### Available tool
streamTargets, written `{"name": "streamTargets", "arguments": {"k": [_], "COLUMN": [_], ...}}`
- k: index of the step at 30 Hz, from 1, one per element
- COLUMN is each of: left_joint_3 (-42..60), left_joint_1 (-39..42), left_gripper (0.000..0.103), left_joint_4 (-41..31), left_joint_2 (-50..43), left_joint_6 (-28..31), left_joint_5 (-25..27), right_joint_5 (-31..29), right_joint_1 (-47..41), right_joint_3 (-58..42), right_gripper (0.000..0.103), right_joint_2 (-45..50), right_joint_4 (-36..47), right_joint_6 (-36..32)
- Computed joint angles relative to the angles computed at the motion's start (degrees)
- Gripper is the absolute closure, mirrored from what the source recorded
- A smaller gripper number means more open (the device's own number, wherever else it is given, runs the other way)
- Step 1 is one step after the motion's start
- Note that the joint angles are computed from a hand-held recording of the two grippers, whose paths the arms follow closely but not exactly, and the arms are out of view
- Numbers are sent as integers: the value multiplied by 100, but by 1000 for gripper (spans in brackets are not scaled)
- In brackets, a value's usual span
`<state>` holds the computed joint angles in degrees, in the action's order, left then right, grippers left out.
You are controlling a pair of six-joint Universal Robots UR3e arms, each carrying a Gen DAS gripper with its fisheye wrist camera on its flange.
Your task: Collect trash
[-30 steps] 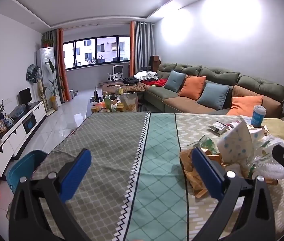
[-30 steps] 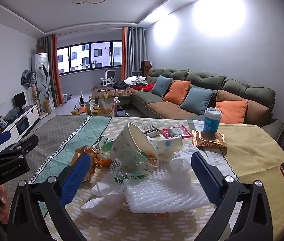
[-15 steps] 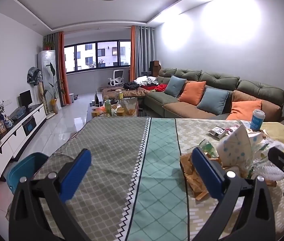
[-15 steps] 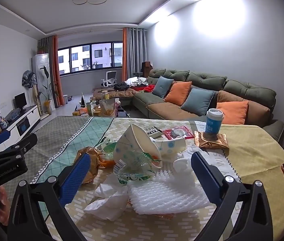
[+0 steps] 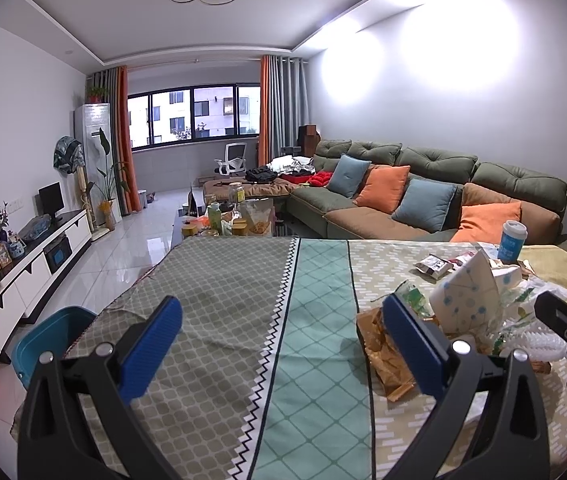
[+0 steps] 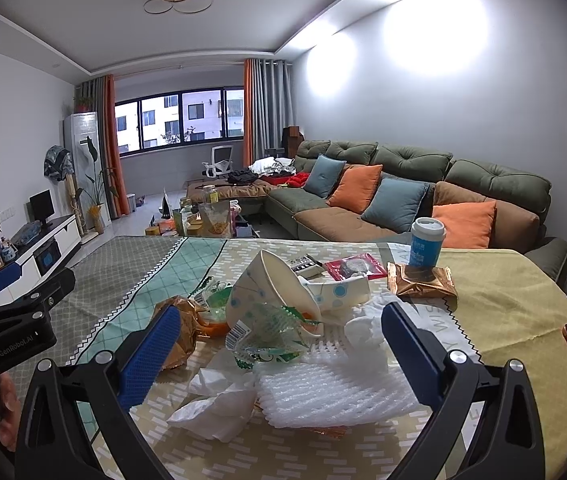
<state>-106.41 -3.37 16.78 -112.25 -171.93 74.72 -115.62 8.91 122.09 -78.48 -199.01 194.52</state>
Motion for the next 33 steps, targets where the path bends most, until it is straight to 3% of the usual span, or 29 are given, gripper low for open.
{"name": "streamTargets", "arguments": {"k": [20, 33], "left_joint_3": [223, 11], "left_joint_1": [-100, -133], "left_gripper": [3, 3], "left_joint_4": [38, 1001], "left_joint_2": [-87, -383], "left_joint_6": [-63, -145], "left_joint_5": [95, 49], "right_joint_5": [-131, -322], "right_joint_1": [71, 130], "right_joint_3": [75, 31], "right_gripper": [3, 3], "right_joint_2": [-66, 19], "right_joint_4": [-178, -458], "right_joint_6": [-35, -119]}}
